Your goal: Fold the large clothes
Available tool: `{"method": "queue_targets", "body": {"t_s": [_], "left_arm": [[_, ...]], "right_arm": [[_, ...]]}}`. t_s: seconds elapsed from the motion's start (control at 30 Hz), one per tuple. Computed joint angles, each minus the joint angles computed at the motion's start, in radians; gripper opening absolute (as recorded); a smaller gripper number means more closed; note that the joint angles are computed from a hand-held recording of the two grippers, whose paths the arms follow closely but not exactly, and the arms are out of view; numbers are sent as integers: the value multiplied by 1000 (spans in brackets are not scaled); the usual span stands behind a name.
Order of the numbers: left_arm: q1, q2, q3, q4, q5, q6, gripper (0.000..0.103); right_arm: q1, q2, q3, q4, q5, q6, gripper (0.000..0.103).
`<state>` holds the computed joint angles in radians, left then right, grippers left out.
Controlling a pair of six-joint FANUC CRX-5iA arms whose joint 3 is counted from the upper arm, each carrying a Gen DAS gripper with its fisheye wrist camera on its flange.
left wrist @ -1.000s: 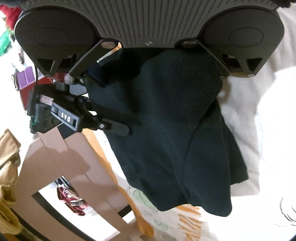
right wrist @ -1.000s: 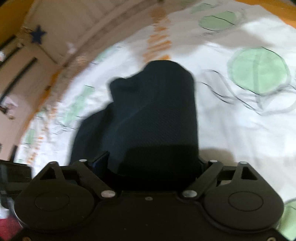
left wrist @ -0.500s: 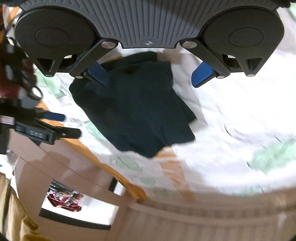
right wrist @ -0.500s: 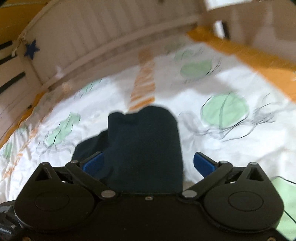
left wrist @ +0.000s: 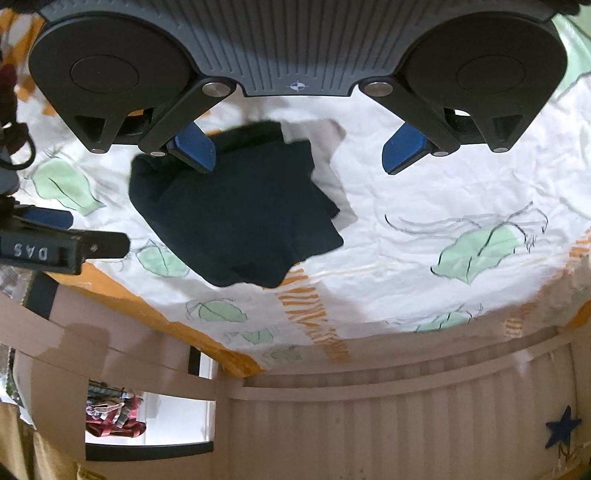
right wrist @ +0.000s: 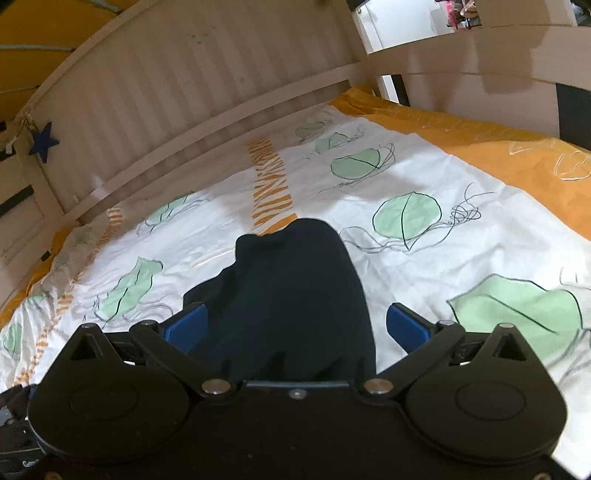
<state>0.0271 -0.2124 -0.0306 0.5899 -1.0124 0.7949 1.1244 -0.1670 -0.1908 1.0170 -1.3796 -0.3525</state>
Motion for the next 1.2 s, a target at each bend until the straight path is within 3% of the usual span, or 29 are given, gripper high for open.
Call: {"method": "queue_targets", "body": {"t_s": [0.3,0.7,1.2], "left_arm": [[36,-39,0,-80,-62,77,98],[94,-62,-9,-75,-130,99,98],[154,-77,-4,-54,-202,110,98]], "right_arm": [[81,67,76,-36,-107,65,103],[151,166,207,-99,-274,118,103],[204,176,247,-160,-290,131,103]]}}
